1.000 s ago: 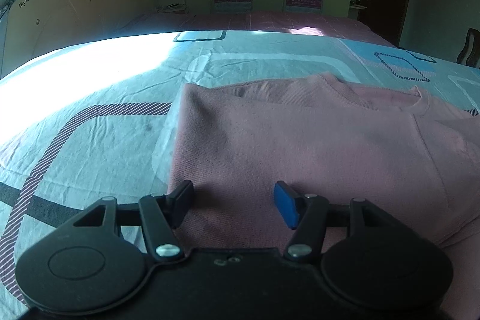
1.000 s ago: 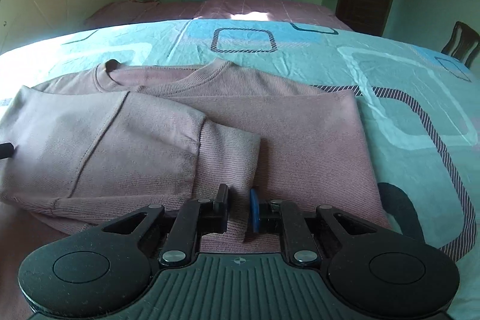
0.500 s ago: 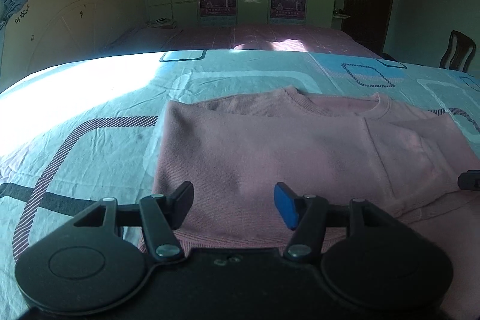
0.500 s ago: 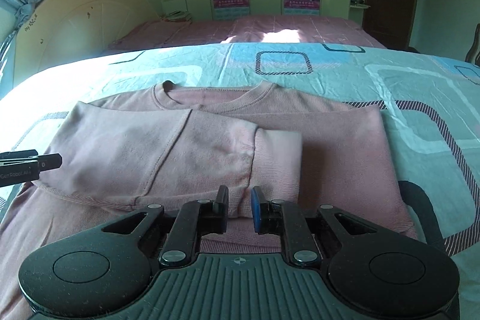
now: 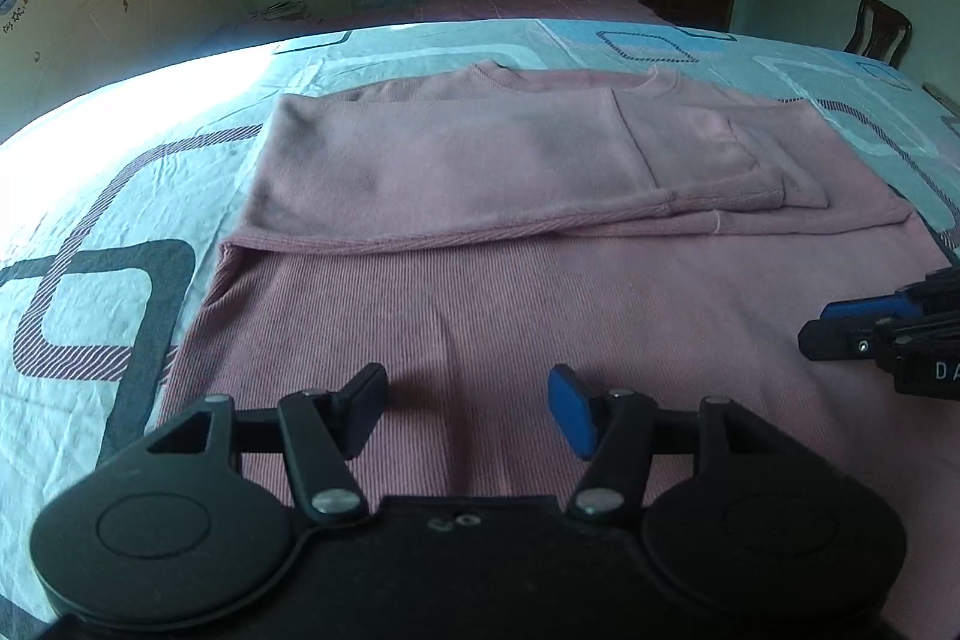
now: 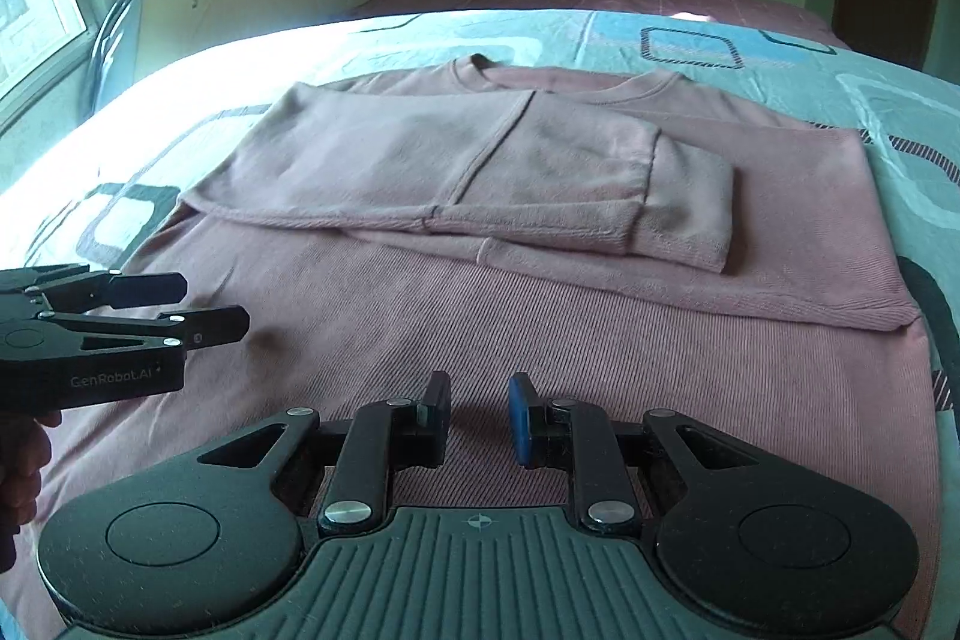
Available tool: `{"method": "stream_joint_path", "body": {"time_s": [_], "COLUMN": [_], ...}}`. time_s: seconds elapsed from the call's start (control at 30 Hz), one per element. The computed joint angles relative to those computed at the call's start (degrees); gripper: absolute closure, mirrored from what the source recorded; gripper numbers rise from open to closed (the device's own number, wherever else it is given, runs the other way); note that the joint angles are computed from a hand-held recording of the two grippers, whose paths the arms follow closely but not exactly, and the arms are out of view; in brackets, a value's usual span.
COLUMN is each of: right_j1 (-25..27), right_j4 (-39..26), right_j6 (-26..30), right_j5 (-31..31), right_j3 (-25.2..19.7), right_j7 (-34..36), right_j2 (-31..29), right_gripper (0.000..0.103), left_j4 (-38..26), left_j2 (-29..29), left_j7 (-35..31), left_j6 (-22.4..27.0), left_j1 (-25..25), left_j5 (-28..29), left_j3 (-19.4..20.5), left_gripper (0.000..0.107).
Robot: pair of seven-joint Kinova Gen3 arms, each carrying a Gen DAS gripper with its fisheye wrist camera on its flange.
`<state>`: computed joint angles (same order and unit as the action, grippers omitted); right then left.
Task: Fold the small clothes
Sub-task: 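Move both tools back toward the sweatshirt hem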
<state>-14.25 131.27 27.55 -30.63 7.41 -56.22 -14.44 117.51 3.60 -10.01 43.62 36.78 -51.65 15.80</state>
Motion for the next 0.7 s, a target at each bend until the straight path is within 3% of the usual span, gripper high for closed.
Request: {"method": "stream_joint_path", "body": {"time_s": [0.13,0.27,0.33,0.43,0.57,0.63,0.7], "right_j1": [3.41,6.74,5.86,3.34,3.88,5.95,7.74], "right_j4": [2.57,3.19,3.29,4.07,4.76,5.34,7.01], "right_j6": [-1.17,1.26,3.19,4.89,6.24,7.14,7.49], "right_j5": [7.02,11.63,11.72,10.65,11.05,14.68,17.45], "right_j3": [-2.64,-3.26,-2.43,-2.62,-10.72,-16.03,-18.16], "right_j7": [-3.12,-9.47,-11.22,-13.52,-22.1,-26.76,-30.16], "right_j2": [-2.74,-6.19,-8.99,-13.05,-15.52,-16.21,-18.68], "right_gripper": [0.083,0.082,0.082,0.082,0.082,0.082,0.082], "left_j4": [3.2,4.09,3.97,4.87,6.46,7.43,10.2], "left_j2": [-2.24,-4.76,-6.07,-9.08,-10.14,-9.77,-11.98], "left_j7": [2.95,2.24,1.81,1.39,1.94,3.08,5.54], "left_j6": [2.8,6.15,7.44,5.63,2.46,3.65,3.52], "left_j1": [0.66,-0.02,-0.4,-0.63,-0.9,-0.44,-0.98], "left_j5": [-0.22,2.44,4.54,5.67,4.9,5.06,5.76], "left_j3": [0.92,2.75,3.75,6.08,9.97,11.8,13.59], "left_gripper": [0.043,0.043,0.046,0.048,0.047,0.047,0.047]}}
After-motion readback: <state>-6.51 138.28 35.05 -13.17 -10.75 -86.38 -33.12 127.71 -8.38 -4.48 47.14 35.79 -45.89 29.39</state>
